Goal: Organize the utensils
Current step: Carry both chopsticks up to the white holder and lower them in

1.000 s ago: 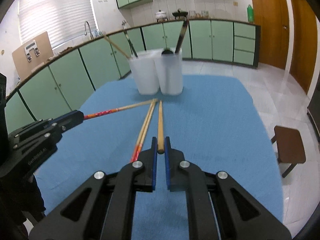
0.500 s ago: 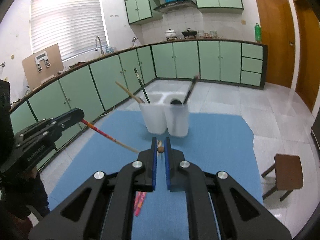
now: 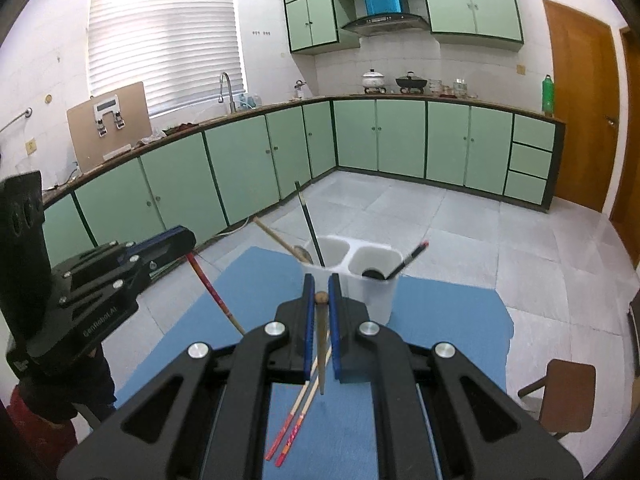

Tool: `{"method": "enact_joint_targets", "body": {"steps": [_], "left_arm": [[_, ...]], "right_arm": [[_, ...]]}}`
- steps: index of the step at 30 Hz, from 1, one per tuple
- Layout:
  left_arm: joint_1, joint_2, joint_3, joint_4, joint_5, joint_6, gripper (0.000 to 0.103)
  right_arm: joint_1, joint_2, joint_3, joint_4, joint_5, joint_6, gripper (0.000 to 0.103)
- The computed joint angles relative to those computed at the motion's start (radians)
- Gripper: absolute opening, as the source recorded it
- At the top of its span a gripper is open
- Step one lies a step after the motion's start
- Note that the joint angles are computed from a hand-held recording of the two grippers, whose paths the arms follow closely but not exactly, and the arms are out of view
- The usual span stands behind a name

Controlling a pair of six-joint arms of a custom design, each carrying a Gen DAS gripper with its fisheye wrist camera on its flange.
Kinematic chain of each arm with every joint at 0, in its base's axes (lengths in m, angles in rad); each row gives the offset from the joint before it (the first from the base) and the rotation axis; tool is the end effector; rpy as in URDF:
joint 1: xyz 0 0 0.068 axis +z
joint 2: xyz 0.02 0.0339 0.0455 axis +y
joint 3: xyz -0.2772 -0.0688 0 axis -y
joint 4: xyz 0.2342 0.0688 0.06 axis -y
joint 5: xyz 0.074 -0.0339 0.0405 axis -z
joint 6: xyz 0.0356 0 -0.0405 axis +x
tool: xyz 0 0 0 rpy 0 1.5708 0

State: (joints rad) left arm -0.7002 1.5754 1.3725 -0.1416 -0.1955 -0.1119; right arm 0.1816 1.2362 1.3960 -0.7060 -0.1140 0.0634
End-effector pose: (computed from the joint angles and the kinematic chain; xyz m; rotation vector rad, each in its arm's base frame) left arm 0.2838 -0.2301 0.3655 0.4300 1.8763 -0.3607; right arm 0.2394 0.0481 0.4150 -0.1934 2.1156 0.2662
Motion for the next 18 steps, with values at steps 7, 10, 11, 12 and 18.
{"method": "enact_joint_targets", "body": {"steps": [7, 10, 11, 12, 18], "left_arm": [[0.025, 0.072, 0.157, -0.002, 0.023, 0.036, 0.006], [0.035, 0.125, 0.259, 0.0, 0.021, 0.061, 0.006], [0.04, 0.156, 0.313, -0.006, 0.019, 0.072, 0.006], [0.044, 0.176, 0.345, -0.009, 0.022, 0.074, 0.006], [0.064, 0.343, 0.594, -0.036, 0.018, 0.094, 0.006]], "right_arm": [[-0.048, 0.104, 0.217, -0.011, -0.019, -0.019, 0.006], [-0.072, 0.175, 0.333, -0.019, -0.016, -0.028, 0.006], [-0.077, 0.194, 0.362, -0.014, -0.013, -0.03, 0.006], [-0.086, 0.223, 0.404, -0.013, -0.011, -0.032, 0.006], [-0.121, 0.354, 0.531, 0.017, 0.008, -0.025, 0.006]]}}
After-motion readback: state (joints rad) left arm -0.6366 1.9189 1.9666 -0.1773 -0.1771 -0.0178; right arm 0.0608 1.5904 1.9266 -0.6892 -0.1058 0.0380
